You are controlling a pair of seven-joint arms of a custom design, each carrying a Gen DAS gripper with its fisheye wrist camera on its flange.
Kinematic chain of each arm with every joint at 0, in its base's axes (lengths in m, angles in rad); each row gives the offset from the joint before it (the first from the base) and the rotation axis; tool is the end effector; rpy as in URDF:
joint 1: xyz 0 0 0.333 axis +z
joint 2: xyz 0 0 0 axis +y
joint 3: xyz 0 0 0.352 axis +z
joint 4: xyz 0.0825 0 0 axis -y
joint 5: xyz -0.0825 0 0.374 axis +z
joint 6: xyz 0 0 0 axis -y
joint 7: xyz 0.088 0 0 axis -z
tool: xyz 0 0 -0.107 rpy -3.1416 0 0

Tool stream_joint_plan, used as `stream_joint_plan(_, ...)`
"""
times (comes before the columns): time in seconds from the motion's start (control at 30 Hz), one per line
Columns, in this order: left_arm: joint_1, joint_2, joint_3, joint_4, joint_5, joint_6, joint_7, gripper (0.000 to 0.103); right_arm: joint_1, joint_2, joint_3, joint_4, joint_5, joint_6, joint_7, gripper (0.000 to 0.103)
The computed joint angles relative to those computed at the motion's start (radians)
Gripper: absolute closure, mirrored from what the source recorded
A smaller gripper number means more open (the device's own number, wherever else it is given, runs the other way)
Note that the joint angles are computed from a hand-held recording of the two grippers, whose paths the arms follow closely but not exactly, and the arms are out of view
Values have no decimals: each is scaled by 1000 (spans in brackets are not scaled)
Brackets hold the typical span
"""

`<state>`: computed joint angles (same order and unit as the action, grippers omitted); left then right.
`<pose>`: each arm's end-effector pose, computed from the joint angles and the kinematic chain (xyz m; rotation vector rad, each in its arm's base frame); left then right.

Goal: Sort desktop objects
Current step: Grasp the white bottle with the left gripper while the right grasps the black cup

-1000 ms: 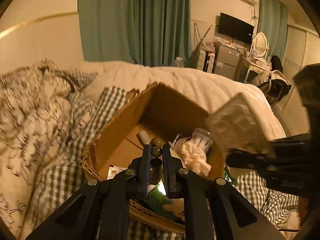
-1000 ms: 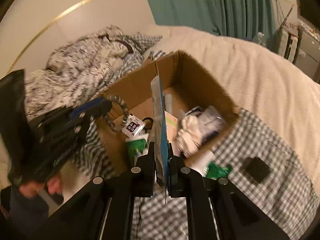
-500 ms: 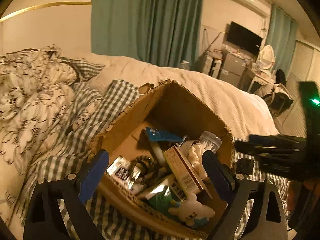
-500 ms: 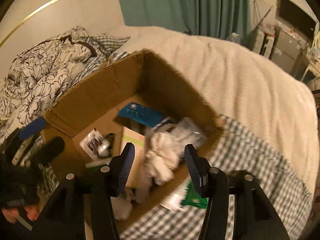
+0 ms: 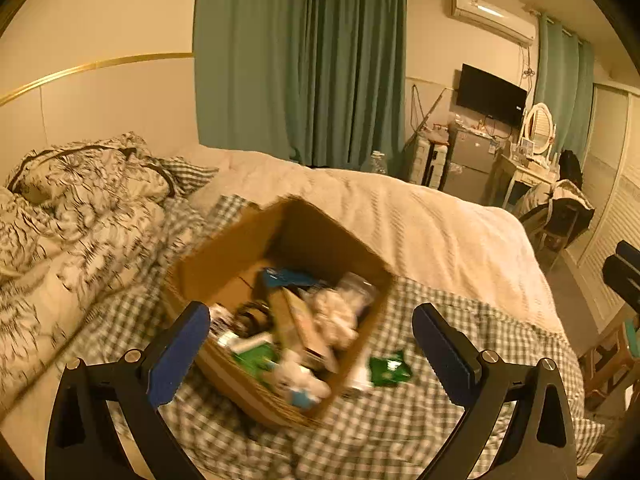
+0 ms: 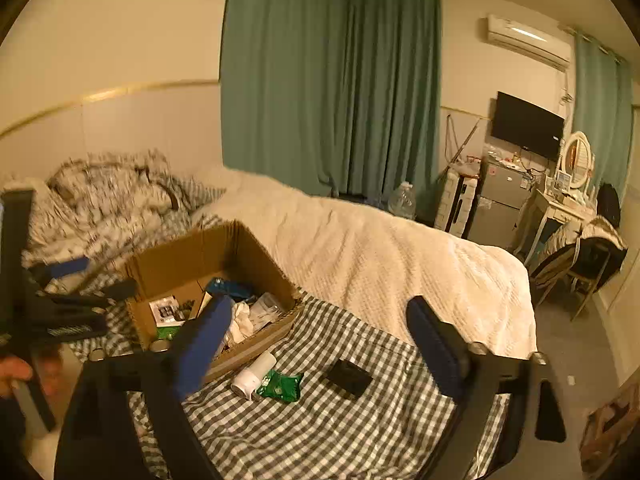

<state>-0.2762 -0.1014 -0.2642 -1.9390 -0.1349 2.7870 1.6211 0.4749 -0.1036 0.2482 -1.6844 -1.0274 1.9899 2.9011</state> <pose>0.4861 -0.2944 0.6794 -1.2671 2.1370 -1.1437 0.4376 0.3282 0.7366 -1.3026 1.8735 -1.1630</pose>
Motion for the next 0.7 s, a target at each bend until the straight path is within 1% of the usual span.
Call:
stream_joint_plan(0.03,-6,-7,-8,-16,-2,13,-9,0,-2,-41,-3,-55,-8,20,37,8)
stream_joint_plan(0.07,-17,-17,-17,-48,-12,49,-17,0,-8,-79,-4,-112,-11,40,73,3)
stream_joint_plan(0.1,-24,-26,-25,-73,-14,74,-28,0,-18,-109,1,-164,-20,55,112,1)
stream_joint_plan(0.17,-29,-30,-51,-117,6,107,-87,0,-44,-172,1,-292,-22,106,204,0)
stream_joint_plan(0.2,-29,-24,-64,-132,25,112,-123,0,-55,-204,-10,-364,3,153,239,0)
stream_joint_plan(0.23,-26,-14,-78,-141,57,112,-164,0,-62,-228,-33,-426,57,207,247,0)
stream_joint_plan(0.27,-20,-3,-93,-149,110,113,-216,0,-68,-243,-50,-460,103,243,231,0)
stream_joint_plan(0.3,2,12,-116,-156,217,119,-312,0,-73,-256,-69,-494,145,284,205,0)
stream_joint_plan(0.33,21,30,-135,-158,343,125,-421,0,-82,-271,-77,-521,160,316,192,0)
stream_joint_plan(0.37,25,49,-141,-156,434,125,-495,0,-93,-282,-74,-536,169,325,186,0)
stream_joint_plan(0.43,14,97,-137,-136,611,93,-629,0,-118,-292,-67,-544,186,335,164,0)
stream_joint_plan(0.5,-18,147,-117,-105,717,39,-693,0,-149,-305,-57,-566,171,386,175,0)
stream_joint_plan(0.57,-51,178,-96,-89,745,13,-702,0,-193,-314,-24,-587,134,415,233,0)
stream_joint_plan(0.6,-67,198,-83,-79,759,2,-706,0,-204,-313,-19,-598,130,431,241,0)
stream_joint_plan(0.67,-99,239,-54,-57,791,-5,-721,0,-216,-299,-22,-607,141,451,223,0)
stream_joint_plan(0.7,-114,260,-45,-41,785,-20,-708,0,-218,-286,-23,-603,154,442,198,0)
